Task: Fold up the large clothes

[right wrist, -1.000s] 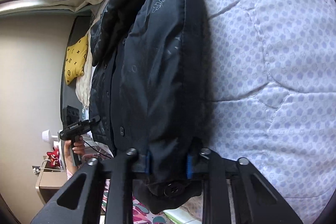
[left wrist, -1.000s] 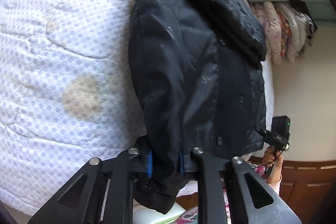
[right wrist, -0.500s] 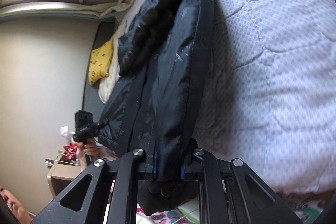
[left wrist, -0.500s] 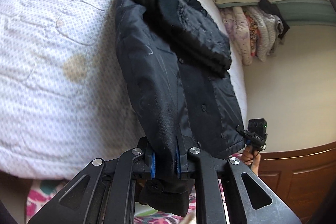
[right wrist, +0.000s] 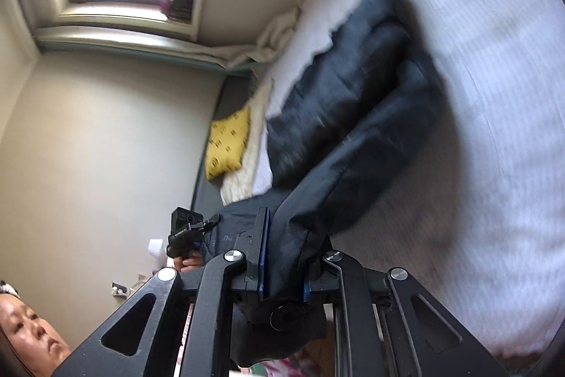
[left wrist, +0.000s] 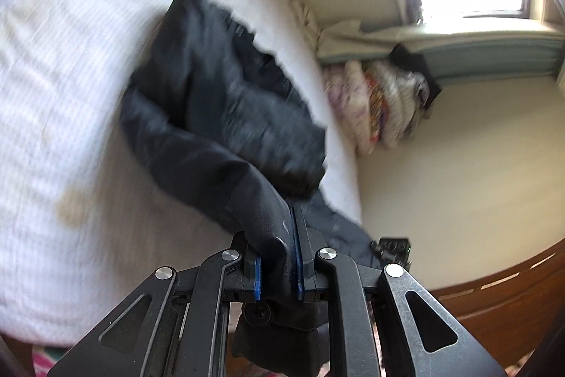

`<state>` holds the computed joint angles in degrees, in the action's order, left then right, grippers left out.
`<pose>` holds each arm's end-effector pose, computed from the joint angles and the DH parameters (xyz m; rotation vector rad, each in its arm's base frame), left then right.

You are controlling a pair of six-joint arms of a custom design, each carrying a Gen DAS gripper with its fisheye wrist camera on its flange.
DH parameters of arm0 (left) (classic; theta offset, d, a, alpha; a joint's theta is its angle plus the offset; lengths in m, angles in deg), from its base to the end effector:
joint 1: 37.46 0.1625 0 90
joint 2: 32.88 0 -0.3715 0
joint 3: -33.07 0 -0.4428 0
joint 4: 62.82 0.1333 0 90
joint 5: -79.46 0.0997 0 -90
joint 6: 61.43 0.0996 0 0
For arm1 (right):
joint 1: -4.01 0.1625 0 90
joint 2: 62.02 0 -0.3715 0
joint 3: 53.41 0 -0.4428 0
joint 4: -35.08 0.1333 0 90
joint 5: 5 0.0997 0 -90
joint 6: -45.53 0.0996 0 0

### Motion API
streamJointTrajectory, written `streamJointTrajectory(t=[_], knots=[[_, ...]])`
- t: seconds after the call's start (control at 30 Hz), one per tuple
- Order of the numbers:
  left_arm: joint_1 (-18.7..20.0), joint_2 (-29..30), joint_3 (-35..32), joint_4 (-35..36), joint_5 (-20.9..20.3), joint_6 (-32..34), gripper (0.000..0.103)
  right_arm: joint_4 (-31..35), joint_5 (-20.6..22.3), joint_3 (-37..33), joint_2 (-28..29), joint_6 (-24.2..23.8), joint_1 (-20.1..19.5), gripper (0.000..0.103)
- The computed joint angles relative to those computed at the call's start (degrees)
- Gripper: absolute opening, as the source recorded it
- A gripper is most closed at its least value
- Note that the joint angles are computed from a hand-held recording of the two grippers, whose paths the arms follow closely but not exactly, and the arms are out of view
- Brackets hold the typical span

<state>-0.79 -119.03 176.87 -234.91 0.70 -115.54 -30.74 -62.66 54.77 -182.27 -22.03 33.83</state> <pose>-0.2241 -0.3572 0.1114 0.0802 -2.8529 0.5920 -0.1898 -0.3238 0.4728 -0.0893 2.6512 -0.5664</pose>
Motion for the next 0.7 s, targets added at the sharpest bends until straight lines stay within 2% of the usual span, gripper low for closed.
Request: streamJointTrajectory(t=[0.17,0.3,0.53,0.7], knots=[[2.9,6.7,-6.1,-6.3,1.4,2.0,0.017,-6.1,5.9,-2.3,4.0,7.1,6.4,0.01],[5.7,13.0,-11.3,-10.9,2.5,2.3,0.017,-14.9,9.7,-3.0,8.7,15.5,11.6,0.01],[10.3,21.5,-18.5,-16.1,4.2,3.6,0.017,-31.7,13.2,-3.9,17.2,27.9,17.6,0.01],[13.9,26.9,-22.3,-17.6,4.8,3.0,0.017,-42.0,12.4,-5.4,23.3,34.9,20.5,0.01]])
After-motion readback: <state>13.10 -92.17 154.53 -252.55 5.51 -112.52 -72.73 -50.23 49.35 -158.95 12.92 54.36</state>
